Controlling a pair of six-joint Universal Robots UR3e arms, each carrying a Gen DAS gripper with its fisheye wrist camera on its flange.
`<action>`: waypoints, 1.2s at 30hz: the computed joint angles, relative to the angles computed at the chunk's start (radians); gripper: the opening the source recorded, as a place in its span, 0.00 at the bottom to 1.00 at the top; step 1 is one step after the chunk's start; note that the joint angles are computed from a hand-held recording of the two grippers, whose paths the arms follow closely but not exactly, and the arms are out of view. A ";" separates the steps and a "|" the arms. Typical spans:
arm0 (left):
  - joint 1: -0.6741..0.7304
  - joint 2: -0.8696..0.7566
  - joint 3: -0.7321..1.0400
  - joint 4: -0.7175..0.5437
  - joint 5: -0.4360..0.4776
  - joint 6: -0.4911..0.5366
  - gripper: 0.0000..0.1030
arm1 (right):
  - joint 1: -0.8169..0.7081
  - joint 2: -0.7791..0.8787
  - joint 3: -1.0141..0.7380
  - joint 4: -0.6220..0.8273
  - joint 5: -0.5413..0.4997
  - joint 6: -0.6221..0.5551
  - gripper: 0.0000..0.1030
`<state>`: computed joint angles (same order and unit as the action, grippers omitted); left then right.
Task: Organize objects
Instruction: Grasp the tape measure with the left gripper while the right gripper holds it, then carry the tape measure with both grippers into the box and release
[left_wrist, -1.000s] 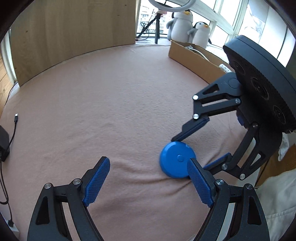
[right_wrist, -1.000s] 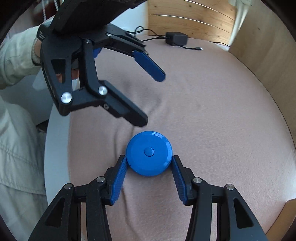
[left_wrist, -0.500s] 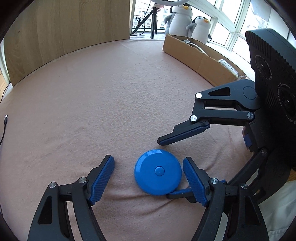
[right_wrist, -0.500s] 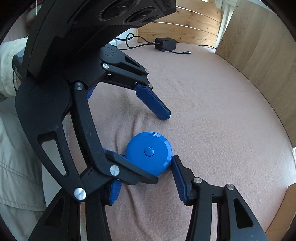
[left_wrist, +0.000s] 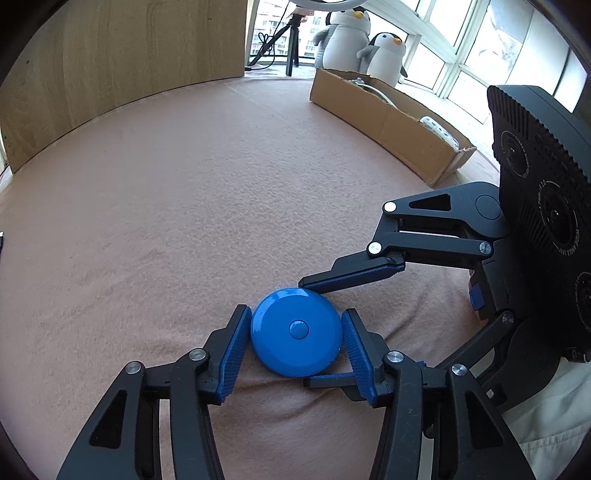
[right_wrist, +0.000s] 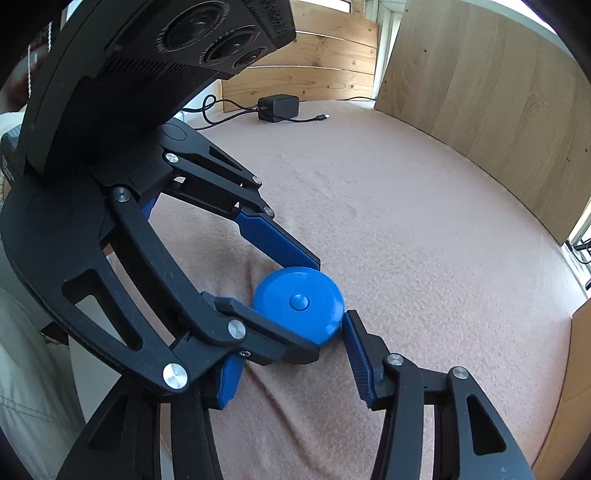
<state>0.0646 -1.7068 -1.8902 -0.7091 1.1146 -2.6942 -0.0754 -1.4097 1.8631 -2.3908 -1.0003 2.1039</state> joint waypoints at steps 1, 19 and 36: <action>-0.002 0.000 0.001 -0.001 0.003 -0.001 0.52 | -0.006 -0.005 0.001 0.011 0.004 -0.010 0.44; -0.052 0.064 0.263 -0.246 0.043 0.013 0.52 | -0.070 -0.138 -0.011 0.068 0.066 -0.030 0.43; -0.149 -0.071 0.493 -0.317 0.092 0.021 0.52 | -0.144 -0.187 -0.015 0.060 0.110 -0.030 0.43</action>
